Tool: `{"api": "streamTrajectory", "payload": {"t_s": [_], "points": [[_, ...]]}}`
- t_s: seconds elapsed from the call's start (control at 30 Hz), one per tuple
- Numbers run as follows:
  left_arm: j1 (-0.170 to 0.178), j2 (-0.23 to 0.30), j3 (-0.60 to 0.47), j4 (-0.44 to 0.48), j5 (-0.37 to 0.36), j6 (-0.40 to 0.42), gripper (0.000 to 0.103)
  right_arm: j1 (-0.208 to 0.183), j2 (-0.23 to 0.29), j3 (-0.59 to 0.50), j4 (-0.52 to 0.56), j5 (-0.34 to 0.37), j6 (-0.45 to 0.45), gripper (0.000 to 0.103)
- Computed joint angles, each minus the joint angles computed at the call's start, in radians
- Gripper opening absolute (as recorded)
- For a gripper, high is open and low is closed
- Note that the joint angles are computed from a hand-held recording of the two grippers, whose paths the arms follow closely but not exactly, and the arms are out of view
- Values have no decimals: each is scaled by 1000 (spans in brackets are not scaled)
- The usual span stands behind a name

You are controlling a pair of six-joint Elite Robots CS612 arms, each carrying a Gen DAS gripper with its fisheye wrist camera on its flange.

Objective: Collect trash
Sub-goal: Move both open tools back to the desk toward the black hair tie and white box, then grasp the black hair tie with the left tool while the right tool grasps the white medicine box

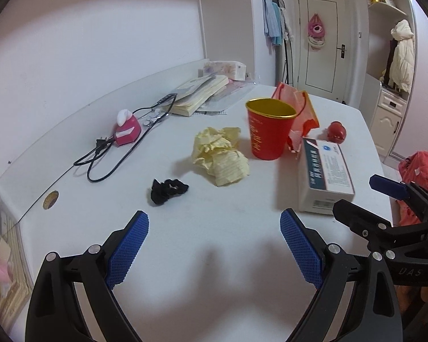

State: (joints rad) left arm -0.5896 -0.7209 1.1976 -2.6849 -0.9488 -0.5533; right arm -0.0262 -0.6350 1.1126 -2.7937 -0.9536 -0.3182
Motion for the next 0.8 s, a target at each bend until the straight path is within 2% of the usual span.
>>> {"api": "streamTrajectory", "payload": {"t_s": [0.07,0.17,0.3,0.37,0.4,0.5,0.6,0.63,0.77,0.8], "points": [[15,-4,10,-27,-31,19,92,19,4,-4,-35,-88,27,98],[33,-6,15,-43,-70,50,92,37,13,-23,-24,-164,58,98],[50,-6,18,-48,-97,61,92,71,22,-58,50,-326,-5,98],[58,-5,21,-60,-118,62,92,71,23,-59,33,-330,13,98],[61,-5,22,-65,-125,62,92,67,26,-65,22,-324,71,98],[68,-3,22,-76,-138,72,92,65,43,-125,133,-307,135,98],[74,2,14,-77,-151,86,92,74,60,-173,218,-340,157,98],[76,4,13,-81,-155,90,92,75,66,-183,235,-331,163,98],[86,15,-2,-74,-172,94,92,83,79,-196,234,-337,145,98],[89,18,-8,-65,-173,93,92,81,81,-197,237,-321,143,93]]}}
